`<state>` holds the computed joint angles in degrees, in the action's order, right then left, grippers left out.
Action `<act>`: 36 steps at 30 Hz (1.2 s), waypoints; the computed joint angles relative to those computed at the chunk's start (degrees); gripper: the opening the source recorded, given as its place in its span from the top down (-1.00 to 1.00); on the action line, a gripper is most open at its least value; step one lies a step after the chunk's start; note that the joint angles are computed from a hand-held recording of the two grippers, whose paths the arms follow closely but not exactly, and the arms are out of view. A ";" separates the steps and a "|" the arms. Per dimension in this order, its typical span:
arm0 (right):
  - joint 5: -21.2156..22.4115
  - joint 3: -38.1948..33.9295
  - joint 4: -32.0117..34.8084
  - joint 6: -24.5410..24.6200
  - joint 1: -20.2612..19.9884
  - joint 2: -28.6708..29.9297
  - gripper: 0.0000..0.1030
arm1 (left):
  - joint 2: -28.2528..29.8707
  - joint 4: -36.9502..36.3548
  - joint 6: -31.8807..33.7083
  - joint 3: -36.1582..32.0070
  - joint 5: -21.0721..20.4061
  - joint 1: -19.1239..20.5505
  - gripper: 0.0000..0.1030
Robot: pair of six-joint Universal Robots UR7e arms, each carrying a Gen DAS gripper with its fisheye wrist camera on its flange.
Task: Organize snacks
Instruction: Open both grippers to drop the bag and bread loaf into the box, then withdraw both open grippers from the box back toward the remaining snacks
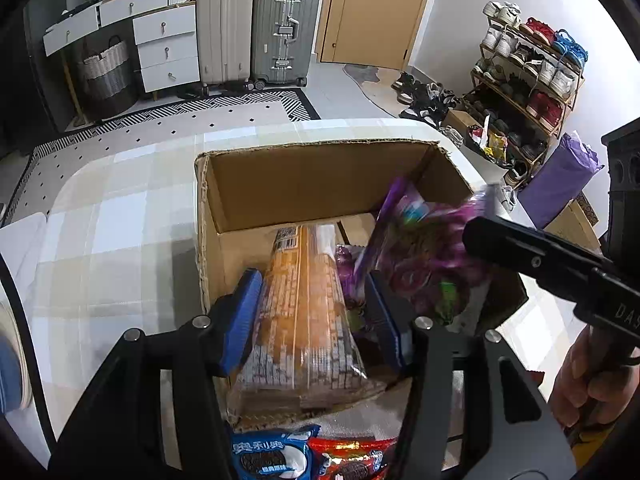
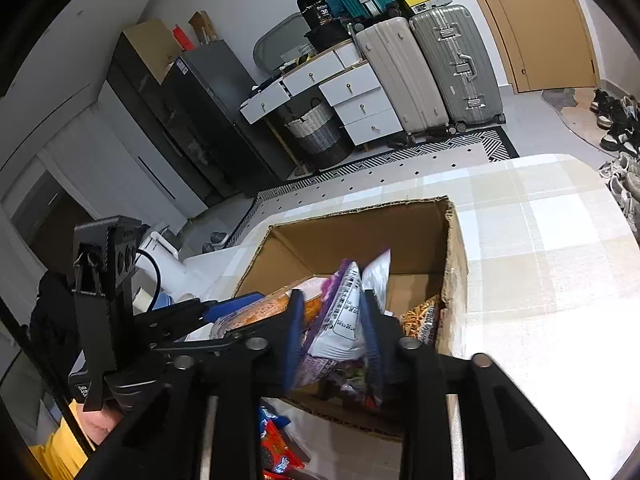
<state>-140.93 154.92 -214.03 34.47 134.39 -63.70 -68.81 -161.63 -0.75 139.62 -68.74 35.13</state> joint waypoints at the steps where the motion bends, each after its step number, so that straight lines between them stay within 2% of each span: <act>1: -0.83 0.00 0.75 0.59 0.51 -0.23 0.22 | -0.63 0.19 -0.02 0.30 -0.12 0.02 -0.05; 6: -4.73 -0.36 4.77 2.68 3.83 -2.24 0.15 | -5.08 1.65 -1.24 2.61 0.22 -1.41 -0.20; 14: -10.35 -1.60 16.41 12.06 11.67 -5.67 0.11 | -14.05 7.45 -4.42 4.75 1.14 -4.41 -0.41; 16: -11.35 -2.36 20.74 14.70 13.86 -6.51 0.07 | -16.47 8.54 -4.99 5.47 0.94 -5.52 -0.53; 25: -13.52 -5.17 36.75 25.21 20.82 -9.55 0.07 | -25.23 16.50 -9.29 6.19 1.78 -9.84 -0.53; 29: -13.73 -6.05 41.89 29.02 22.84 -10.34 0.07 | -28.60 19.09 -10.22 5.77 1.45 -9.67 -0.53; 32: -14.26 -6.78 46.92 33.27 25.06 -11.15 0.07 | -33.38 23.25 -12.94 5.72 1.07 -10.76 -0.53; 36: -14.82 -9.24 58.30 41.57 29.13 -12.17 0.07 | -40.66 29.51 -15.06 5.81 0.39 -12.77 -0.55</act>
<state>-155.75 145.68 -155.74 76.04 163.52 -75.87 -109.48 -132.12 -15.81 145.43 -68.34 22.36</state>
